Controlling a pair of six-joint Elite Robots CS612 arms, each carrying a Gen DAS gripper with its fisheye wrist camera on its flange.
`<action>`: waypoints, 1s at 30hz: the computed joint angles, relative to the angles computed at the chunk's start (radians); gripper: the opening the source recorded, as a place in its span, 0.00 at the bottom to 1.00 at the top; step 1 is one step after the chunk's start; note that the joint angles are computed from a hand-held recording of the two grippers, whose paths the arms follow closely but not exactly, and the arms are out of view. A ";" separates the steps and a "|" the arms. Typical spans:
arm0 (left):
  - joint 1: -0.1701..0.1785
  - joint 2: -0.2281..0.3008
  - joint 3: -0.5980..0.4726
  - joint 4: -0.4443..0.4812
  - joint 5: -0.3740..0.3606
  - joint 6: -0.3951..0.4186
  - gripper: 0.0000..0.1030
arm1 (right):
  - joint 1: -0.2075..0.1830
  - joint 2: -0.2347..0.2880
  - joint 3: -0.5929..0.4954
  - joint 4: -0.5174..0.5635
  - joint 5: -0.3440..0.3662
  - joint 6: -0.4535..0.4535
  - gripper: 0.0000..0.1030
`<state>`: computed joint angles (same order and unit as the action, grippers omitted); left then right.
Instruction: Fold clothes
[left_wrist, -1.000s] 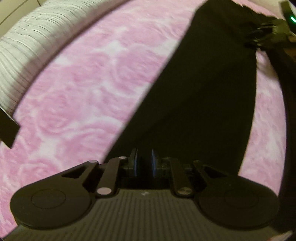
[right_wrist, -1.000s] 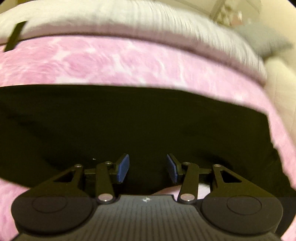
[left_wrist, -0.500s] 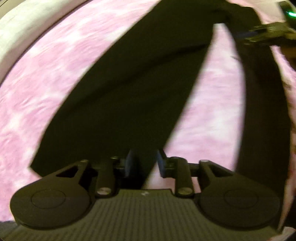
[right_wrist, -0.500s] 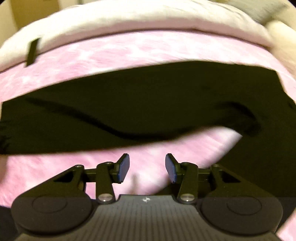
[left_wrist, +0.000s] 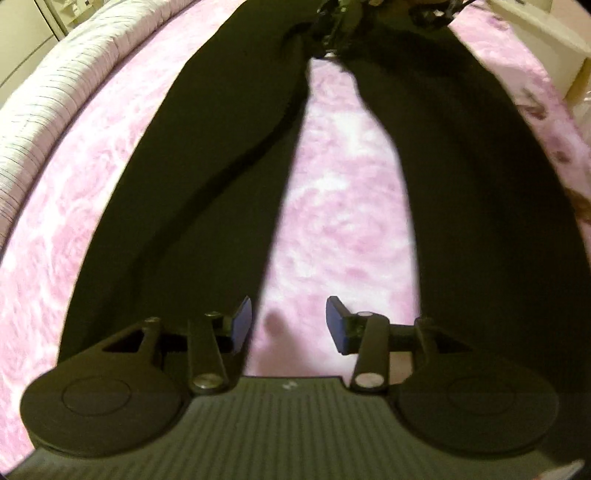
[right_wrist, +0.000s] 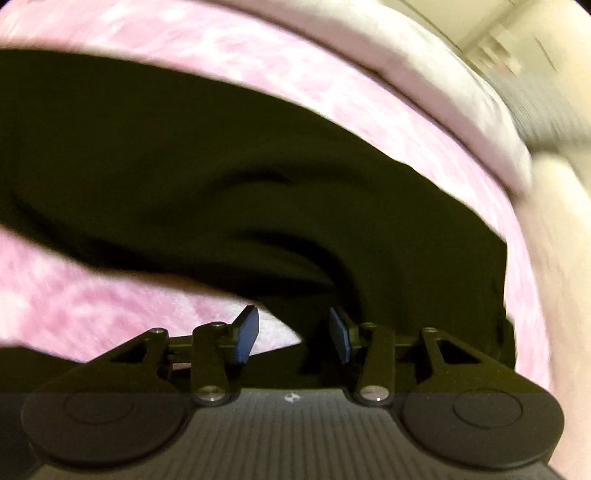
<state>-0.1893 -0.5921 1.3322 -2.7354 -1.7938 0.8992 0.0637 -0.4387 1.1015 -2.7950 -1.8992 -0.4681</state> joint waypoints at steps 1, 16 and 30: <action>0.000 0.011 -0.015 0.004 0.008 0.010 0.39 | -0.003 0.004 -0.002 -0.006 0.004 -0.037 0.42; 0.019 0.070 -0.164 0.215 0.016 0.079 0.09 | -0.048 -0.095 0.149 0.017 0.228 -0.078 0.02; 0.029 0.053 -0.141 0.212 0.094 0.087 0.20 | -0.020 -0.155 0.249 -0.048 0.251 0.259 0.32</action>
<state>-0.1606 -0.5392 1.1911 -2.5229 -1.6997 0.9858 0.0435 -0.5942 1.3502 -2.8426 -1.6482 -0.2089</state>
